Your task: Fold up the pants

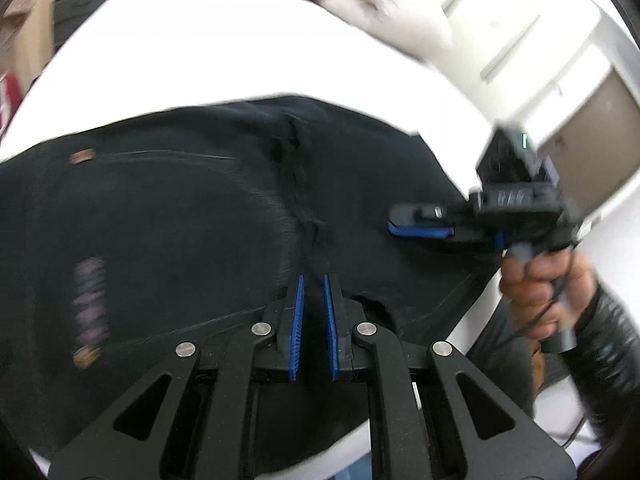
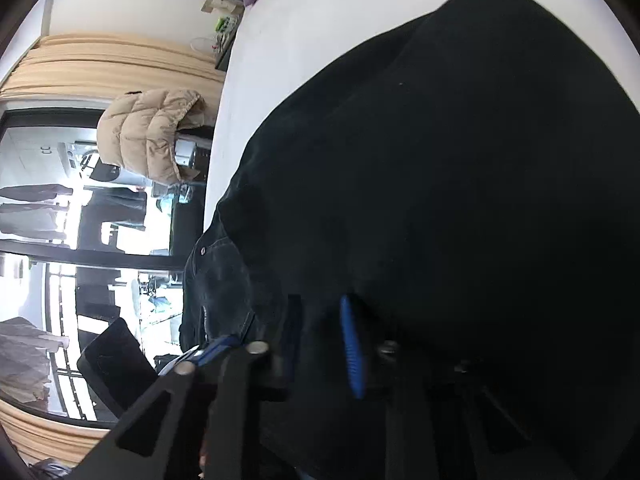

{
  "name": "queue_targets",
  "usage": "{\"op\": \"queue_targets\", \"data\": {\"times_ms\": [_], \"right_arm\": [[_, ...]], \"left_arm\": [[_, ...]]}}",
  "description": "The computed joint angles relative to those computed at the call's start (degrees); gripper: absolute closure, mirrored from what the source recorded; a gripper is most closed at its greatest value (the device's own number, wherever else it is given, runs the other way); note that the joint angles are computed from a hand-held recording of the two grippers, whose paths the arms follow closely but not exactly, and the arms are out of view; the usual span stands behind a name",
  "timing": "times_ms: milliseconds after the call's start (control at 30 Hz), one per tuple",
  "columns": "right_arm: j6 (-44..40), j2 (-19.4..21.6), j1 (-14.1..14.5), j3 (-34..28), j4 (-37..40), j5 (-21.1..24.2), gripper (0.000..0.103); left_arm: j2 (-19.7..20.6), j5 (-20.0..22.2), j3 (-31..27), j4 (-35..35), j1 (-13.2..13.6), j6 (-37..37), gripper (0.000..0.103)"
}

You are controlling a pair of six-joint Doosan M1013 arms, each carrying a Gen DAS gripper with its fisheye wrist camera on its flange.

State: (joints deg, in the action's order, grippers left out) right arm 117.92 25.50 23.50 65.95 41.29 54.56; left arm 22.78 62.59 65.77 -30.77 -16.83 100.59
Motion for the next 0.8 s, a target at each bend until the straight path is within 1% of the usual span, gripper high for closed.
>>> {"op": "queue_targets", "data": {"times_ms": [33,67,133,167,200,267,300,400,467,500,533,567,600,633,667,733,800], "right_arm": [[0.31,-0.31,-0.02,0.68,0.08,-0.47,0.102],[1.66,-0.27,0.07,0.60,-1.09,-0.15,0.103],[2.89,-0.36,0.47,0.05,-3.42,-0.09,0.103],[3.37,-0.16,0.81,-0.89,-5.11,0.33,0.100],[3.15,0.10,1.03,-1.73,-5.36,0.33,0.098],[1.26,1.12,1.51,-3.93,-4.38,-0.13,0.098],[0.52,1.59,1.65,-4.82,-4.15,-0.03,0.098],[-3.05,4.25,2.13,-9.22,-1.50,1.06,0.098],[-4.15,5.65,2.24,-11.07,0.00,2.01,0.098],[-4.54,6.60,2.31,-12.25,0.81,2.44,0.098],[-4.80,7.14,2.35,-12.80,1.69,2.55,0.098],[-4.81,7.64,2.39,-13.25,2.40,2.71,0.098],[-4.67,7.92,2.42,-13.46,2.75,2.93,0.098],[-4.91,8.04,2.21,-13.39,3.43,3.31,0.098],[-5.61,7.71,2.10,-12.54,4.34,3.32,0.098],[-7.55,7.89,1.81,-12.23,7.27,3.90,0.098],[-7.79,8.17,1.93,-12.78,7.57,4.51,0.098]], "left_arm": [[-1.05,-1.53,1.14,-0.91,1.00,-0.92,0.093],[-1.89,-2.88,2.01,-2.06,1.90,-1.34,0.093],[-3.96,-6.61,4.11,-4.24,4.05,-3.10,0.093],[-5.15,-8.58,5.41,-5.24,5.36,-4.94,0.093],[-5.88,-10.03,6.37,-6.36,6.46,-6.56,0.093],[-7.97,-13.57,9.54,-8.62,8.87,-10.52,0.093],[-8.87,-14.69,10.89,-8.75,9.83,-12.39,0.093],[-11.24,-16.35,14.49,-6.53,12.11,-20.98,0.093],[-12.17,-16.01,16.37,-6.92,13.58,-25.60,0.091],[-12.55,-16.07,17.28,-7.10,14.23,-28.22,0.086],[-12.74,-16.29,17.93,-7.65,14.71,-29.80,0.075],[-12.93,-16.92,18.74,-9.20,15.19,-30.48,0.065],[-13.33,-17.69,19.73,-10.22,15.63,-31.06,0.035],[-13.68,-18.90,20.66,-10.27,15.52,-32.66,0.020],[-13.77,-19.75,21.15,-10.41,15.40,-33.66,0.019],[-13.16,-18.67,21.07,-11.77,15.27,-32.65,0.019],[-12.88,-18.17,21.38,-12.32,15.09,-33.70,0.019]]}}
